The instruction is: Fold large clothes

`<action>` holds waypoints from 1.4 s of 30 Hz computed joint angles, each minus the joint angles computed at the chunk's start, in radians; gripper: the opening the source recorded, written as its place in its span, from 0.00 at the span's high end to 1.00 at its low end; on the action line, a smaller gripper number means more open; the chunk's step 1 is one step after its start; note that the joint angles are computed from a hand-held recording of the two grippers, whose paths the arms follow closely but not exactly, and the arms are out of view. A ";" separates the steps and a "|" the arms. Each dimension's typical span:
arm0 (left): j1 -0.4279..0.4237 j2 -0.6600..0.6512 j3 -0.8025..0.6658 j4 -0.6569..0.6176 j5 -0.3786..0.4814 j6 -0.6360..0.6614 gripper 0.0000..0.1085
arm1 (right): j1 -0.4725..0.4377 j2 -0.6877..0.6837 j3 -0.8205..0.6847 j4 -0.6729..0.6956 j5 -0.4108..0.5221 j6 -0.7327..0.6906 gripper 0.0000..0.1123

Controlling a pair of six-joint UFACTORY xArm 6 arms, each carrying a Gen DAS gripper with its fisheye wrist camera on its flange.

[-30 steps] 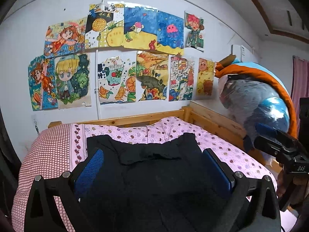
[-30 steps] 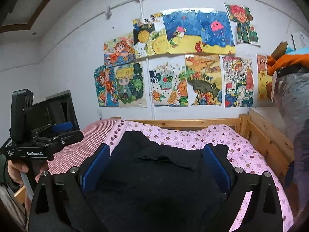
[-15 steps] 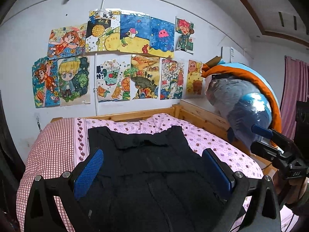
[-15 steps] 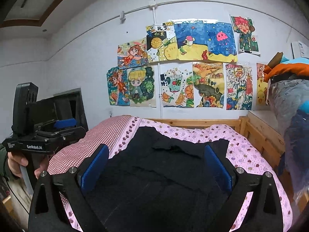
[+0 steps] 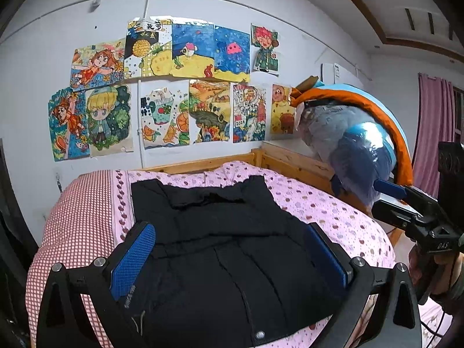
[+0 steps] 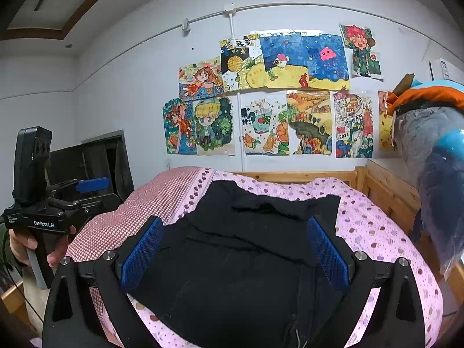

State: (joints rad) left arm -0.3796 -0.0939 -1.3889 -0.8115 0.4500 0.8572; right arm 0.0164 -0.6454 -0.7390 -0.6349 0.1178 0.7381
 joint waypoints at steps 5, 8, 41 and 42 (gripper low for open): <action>0.002 -0.040 0.075 -0.047 0.001 0.077 0.05 | 0.012 -0.042 0.064 0.037 0.030 -0.024 0.13; 0.015 -0.056 0.117 -0.079 0.017 0.117 0.05 | 0.013 -0.066 0.102 -0.003 0.037 0.004 0.13; 0.054 0.003 0.342 0.227 -0.016 0.255 0.05 | 0.030 0.042 0.315 0.277 0.042 -0.253 0.13; 0.051 0.005 0.346 0.244 -0.024 0.246 0.05 | 0.030 0.048 0.314 0.239 0.041 -0.226 0.13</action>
